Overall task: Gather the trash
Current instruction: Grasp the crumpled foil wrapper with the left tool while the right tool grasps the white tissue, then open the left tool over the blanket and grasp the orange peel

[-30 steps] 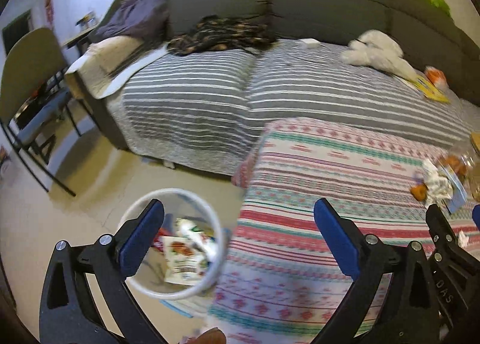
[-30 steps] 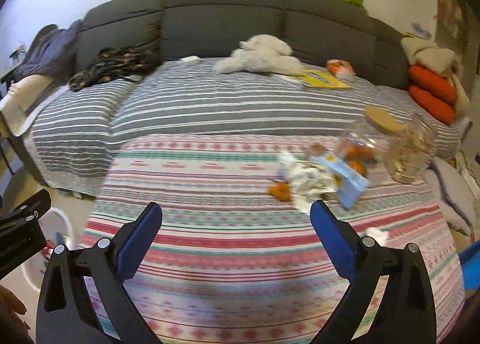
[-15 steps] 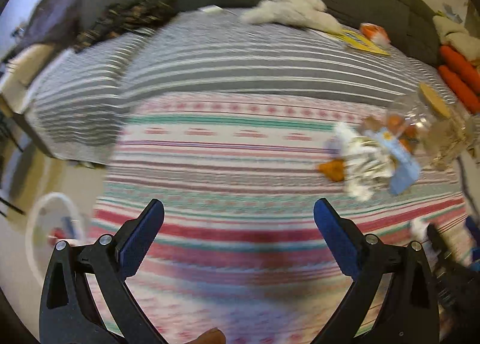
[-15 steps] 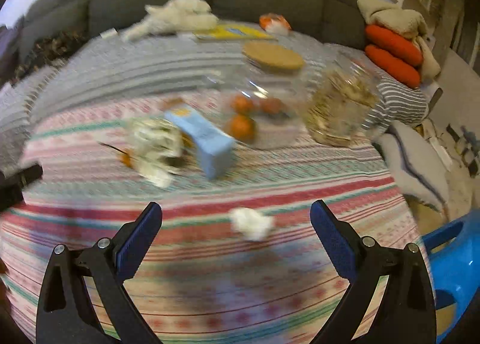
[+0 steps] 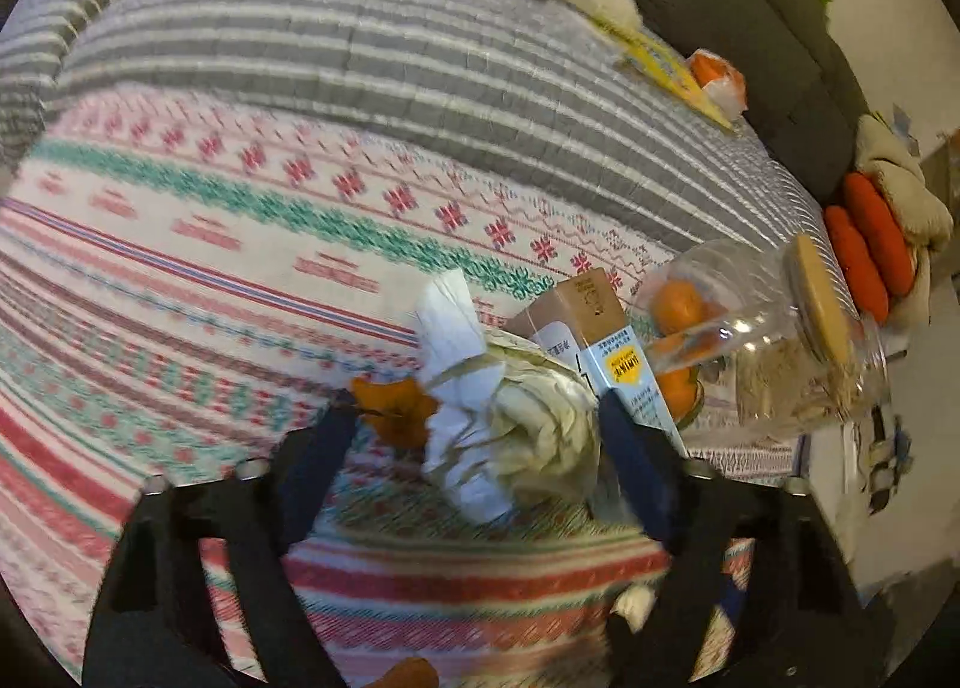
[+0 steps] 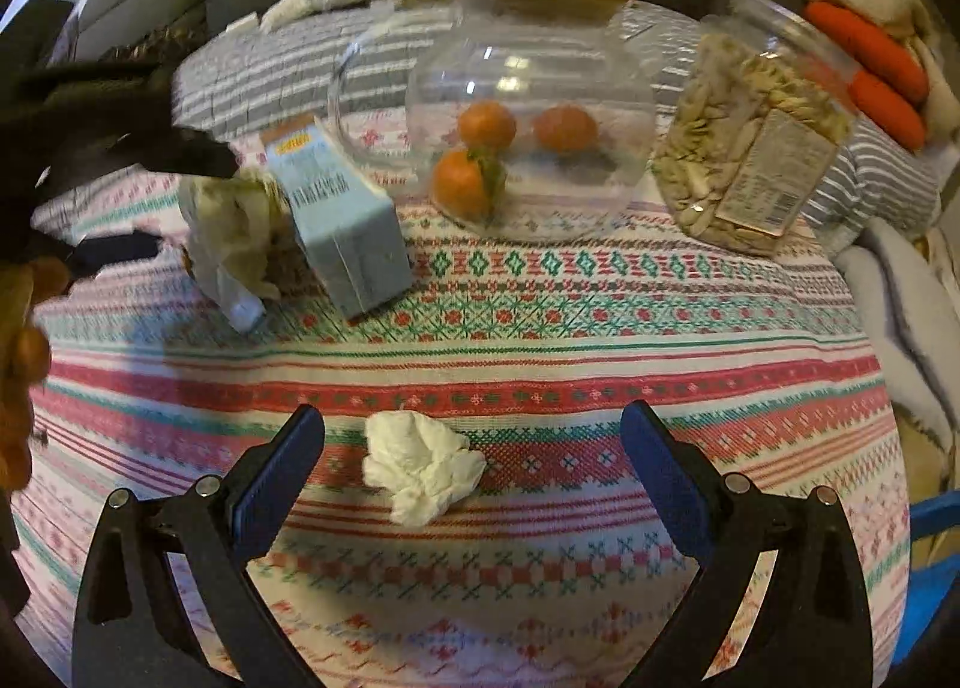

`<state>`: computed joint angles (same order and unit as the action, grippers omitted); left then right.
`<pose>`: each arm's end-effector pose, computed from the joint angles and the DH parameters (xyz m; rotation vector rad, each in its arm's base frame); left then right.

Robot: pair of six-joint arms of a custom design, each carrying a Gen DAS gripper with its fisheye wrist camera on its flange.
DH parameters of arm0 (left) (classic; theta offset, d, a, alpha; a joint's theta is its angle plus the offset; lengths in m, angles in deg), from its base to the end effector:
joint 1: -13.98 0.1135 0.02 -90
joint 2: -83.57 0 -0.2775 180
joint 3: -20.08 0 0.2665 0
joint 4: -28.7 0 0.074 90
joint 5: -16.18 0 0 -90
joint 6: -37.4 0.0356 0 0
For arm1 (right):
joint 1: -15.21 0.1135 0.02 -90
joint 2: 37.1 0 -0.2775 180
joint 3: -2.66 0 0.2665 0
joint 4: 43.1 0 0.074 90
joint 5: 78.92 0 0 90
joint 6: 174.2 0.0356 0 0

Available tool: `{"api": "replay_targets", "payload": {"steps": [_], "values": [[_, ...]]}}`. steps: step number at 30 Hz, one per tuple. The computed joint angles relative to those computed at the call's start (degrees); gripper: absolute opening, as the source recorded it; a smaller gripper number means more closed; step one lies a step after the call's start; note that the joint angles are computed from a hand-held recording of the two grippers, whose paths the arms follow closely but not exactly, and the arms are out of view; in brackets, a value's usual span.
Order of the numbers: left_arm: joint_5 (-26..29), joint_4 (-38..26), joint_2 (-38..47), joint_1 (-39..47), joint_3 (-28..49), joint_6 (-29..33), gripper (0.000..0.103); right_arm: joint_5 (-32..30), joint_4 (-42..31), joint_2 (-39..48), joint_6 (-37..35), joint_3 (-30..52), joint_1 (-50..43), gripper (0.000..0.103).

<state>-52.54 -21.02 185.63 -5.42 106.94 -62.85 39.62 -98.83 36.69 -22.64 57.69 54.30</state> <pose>0.3547 -0.1386 0.2179 0.3328 2.7228 -0.6537 0.1838 0.1274 0.1928 0.5917 2.5189 -0.1488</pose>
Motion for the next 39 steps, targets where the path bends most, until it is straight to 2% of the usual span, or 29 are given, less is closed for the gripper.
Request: {"api": "replay_targets", "payload": {"steps": [4,6,9,11,13,14,19,26,29,31,34,37,39], "values": [[-1.89,2.73,0.73,-1.27,-1.05,0.12,0.045,-0.67,3.44,2.21,-2.24,-0.87,-0.51,0.095],[-0.91,3.00,-0.37,-0.62,-2.13,2.34,0.040,-0.65,4.25,3.40,-3.06,-0.53,-0.29,0.087],[0.29,2.47,-2.64,1.13,-3.95,5.15,0.036,-1.34,6.60,2.92,-3.48,-1.10,-0.90,0.070],[1.09,2.04,-4.33,2.43,-5.09,7.05,0.035,-1.76,7.27,3.05,-4.40,-0.61,-0.63,0.040],[3.88,0.47,-6.21,4.74,-5.97,9.60,0.035,-2.00,6.62,3.26,-4.58,0.06,-0.22,0.025],[5.38,-0.52,-7.36,6.24,-6.46,11.29,0.035,-2.04,6.16,3.34,-3.95,0.48,0.06,0.022],[10.96,-6.92,-12.38,13.19,-7.42,19.77,0.035,-3.14,6.24,1.26,-1.16,0.89,0.95,0.019],[15.03,-14.74,-15.15,20.40,-5.62,27.67,0.035,2.72,1.53,-0.07,4.20,6.92,7.41,0.019],[16.41,-18.51,-16.64,24.87,-5.34,32.86,0.035,6.16,-0.25,1.24,6.97,10.82,11.27,0.019],[16.97,-20.24,-16.61,26.51,-4.69,34.68,0.035,8.48,-0.59,2.01,10.19,12.83,14.51,0.019],[20.07,-26.98,-14.28,30.93,-2.08,40.16,0.035,10.66,0.20,4.06,13.13,15.31,17.70,0.019],[23.77,-34.35,-10.35,35.00,1.07,44.87,0.035,11.08,0.30,7.47,12.84,18.46,19.07,0.019],[24.29,-36.94,-9.31,36.66,2.33,47.10,0.036,11.15,-0.09,8.89,12.96,19.75,19.70,0.019]]}}
